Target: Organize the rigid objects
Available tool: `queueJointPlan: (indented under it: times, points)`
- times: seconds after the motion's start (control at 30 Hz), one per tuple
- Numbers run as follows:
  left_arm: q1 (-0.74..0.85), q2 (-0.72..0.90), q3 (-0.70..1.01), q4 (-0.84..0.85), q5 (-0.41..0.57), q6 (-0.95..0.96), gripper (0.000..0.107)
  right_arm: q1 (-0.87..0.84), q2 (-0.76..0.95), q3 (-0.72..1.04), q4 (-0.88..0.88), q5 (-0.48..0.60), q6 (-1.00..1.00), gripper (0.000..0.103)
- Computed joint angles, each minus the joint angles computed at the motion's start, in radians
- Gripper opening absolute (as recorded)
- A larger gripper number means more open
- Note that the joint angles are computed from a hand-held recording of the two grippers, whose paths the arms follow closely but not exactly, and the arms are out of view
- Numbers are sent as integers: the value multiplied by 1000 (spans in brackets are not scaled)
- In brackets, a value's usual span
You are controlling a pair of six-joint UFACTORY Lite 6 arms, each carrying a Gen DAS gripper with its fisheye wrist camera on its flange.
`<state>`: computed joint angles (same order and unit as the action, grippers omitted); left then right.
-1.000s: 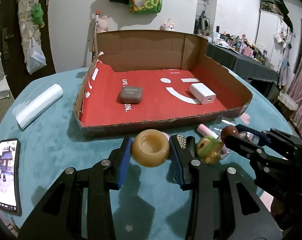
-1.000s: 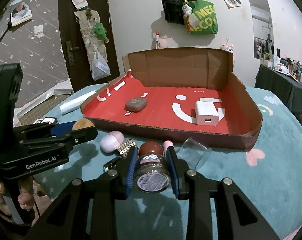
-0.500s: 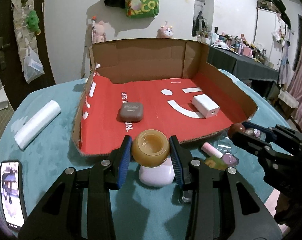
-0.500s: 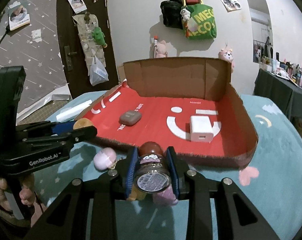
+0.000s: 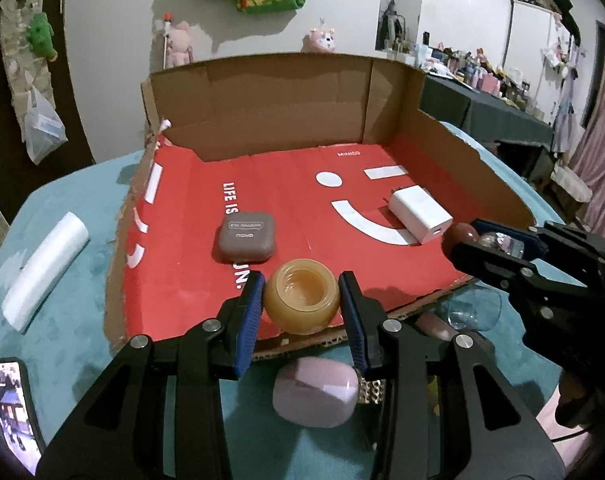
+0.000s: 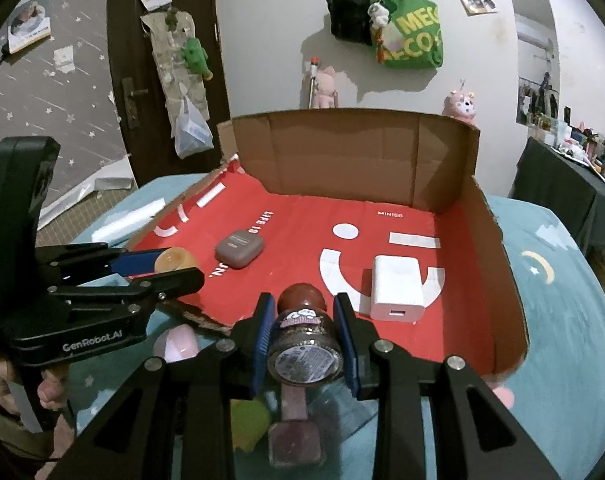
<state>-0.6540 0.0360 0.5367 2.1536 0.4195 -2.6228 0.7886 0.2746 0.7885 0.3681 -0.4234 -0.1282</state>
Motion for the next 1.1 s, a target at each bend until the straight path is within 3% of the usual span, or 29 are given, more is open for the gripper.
queueJointPlan:
  times: [0.3, 0.7, 0.9, 1.1]
  points:
    - [88, 137, 99, 164, -81, -91, 36, -58, 145, 160, -90, 113, 47, 33]
    - [179, 258, 185, 411, -156, -296, 36, -134, 277, 303, -408, 242, 363, 33]
    - [197, 329, 241, 402, -163, -283, 36, -145, 323, 351, -289, 255, 245, 33]
    - [201, 376, 295, 311, -155, -189, 36, -134, 359, 392, -31, 235, -19, 33]
